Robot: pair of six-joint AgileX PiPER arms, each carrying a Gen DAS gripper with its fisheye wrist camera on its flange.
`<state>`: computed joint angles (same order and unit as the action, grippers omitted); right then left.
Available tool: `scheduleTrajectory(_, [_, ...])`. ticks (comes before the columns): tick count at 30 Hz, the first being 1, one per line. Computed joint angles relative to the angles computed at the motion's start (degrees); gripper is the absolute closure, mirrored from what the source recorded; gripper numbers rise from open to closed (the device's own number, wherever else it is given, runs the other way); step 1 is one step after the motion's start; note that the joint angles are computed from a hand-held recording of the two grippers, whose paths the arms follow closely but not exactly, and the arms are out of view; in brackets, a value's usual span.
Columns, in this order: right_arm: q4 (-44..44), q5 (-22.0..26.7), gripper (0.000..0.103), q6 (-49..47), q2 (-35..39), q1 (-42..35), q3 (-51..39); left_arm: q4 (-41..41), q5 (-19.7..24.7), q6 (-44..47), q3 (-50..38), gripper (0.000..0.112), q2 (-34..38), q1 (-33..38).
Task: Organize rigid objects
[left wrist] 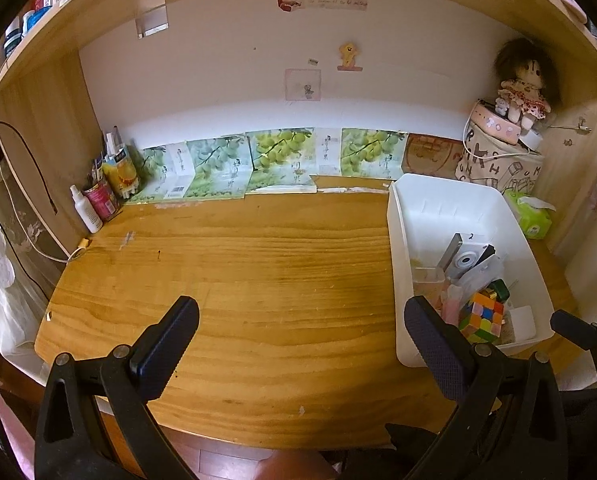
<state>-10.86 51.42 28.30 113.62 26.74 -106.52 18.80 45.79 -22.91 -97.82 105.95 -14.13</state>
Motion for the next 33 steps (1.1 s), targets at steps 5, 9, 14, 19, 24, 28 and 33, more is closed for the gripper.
scheduleTrajectory(5, [0.68, 1.68, 0.001, -0.4, 1.11, -0.1, -1.53, -0.28, 0.44, 0.31, -0.16, 0.01, 0.1, 0.12])
scheduleTrajectory(9, [0.74, 3.18, 0.001, 0.09, 1.77, -0.29, -2.22, -1.46, 0.95, 1.32, -0.29, 0.01, 0.38, 0.31])
scheduleTrajectory(14, [0.55, 4.84, 0.001, 0.69, 2.38, -0.44, -2.74, -2.22, 0.94, 2.08, -0.27, 0.01, 0.39, 0.19])
scheduleTrajectory(19, [0.52, 5.34, 0.001, 0.88, 2.35, -0.75, -2.49, -3.15, 0.79, 3.09, -0.26, 0.01, 0.35, 0.09])
scheduleTrajectory(24, [0.06, 5.63, 0.001, 1.08, 2.15, -0.74, -2.27, -3.67, 0.55, 3.78, -0.24, 0.01, 0.38, -0.47])
scheduleTrajectory(28, [-0.14, 5.81, 0.001, 1.33, 1.85, -1.05, -1.66, -3.69, -0.06, 3.57, 0.1, 0.01, 0.2, -0.62])
scheduleTrajectory(33, [-0.62, 5.6, 0.001, 1.8, 1.2, -1.33, -0.53, -3.15, -0.54, 3.1, 0.35, 0.01, 0.05, -1.22])
